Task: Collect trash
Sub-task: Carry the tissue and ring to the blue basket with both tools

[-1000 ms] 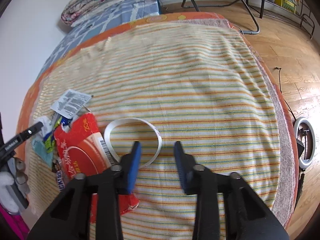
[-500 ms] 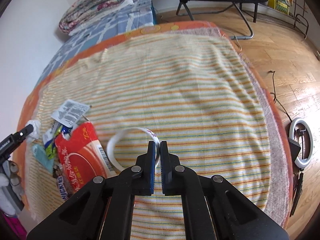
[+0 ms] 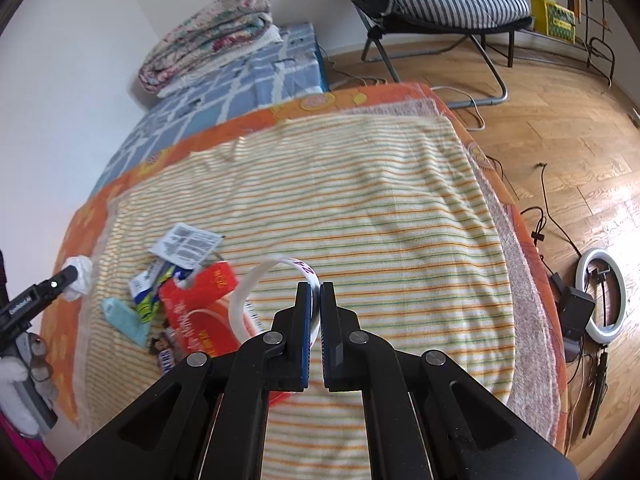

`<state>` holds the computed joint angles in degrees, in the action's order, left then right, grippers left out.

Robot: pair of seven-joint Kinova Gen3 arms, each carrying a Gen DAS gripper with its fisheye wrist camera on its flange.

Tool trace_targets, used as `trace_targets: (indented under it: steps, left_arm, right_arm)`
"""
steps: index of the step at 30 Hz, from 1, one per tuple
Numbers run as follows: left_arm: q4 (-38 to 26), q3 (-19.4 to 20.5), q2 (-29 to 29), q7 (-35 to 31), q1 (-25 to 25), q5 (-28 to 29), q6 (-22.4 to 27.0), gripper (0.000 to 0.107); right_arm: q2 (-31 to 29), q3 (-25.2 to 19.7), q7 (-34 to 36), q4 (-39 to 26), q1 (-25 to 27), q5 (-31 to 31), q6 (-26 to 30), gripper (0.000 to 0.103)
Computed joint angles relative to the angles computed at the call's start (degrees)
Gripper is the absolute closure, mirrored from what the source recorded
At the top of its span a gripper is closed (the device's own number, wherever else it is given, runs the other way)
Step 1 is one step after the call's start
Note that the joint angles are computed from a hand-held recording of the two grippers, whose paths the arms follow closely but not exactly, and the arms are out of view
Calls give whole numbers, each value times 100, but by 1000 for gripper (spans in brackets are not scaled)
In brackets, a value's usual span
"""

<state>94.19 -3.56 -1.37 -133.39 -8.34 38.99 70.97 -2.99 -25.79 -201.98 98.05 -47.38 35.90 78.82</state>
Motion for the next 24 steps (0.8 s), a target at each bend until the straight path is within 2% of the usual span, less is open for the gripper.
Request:
trace_targets:
  steps: [9,18,24]
  left_arm:
    - [121,-426,-638,-512,-111,103,956,74]
    - [383,-1023,-1310,-1075,-156,-44,1922,74]
    - [628,-1403,-1678,-1416,-169,-260,2418,74]
  right_arm:
    - [214,-350,-175,-592,-671,457,737,100]
    - [700,-461,-492,-1197,-1874,880,1487,100]
    - [1032,-316,-694,-1456,-2636,972,1680,100]
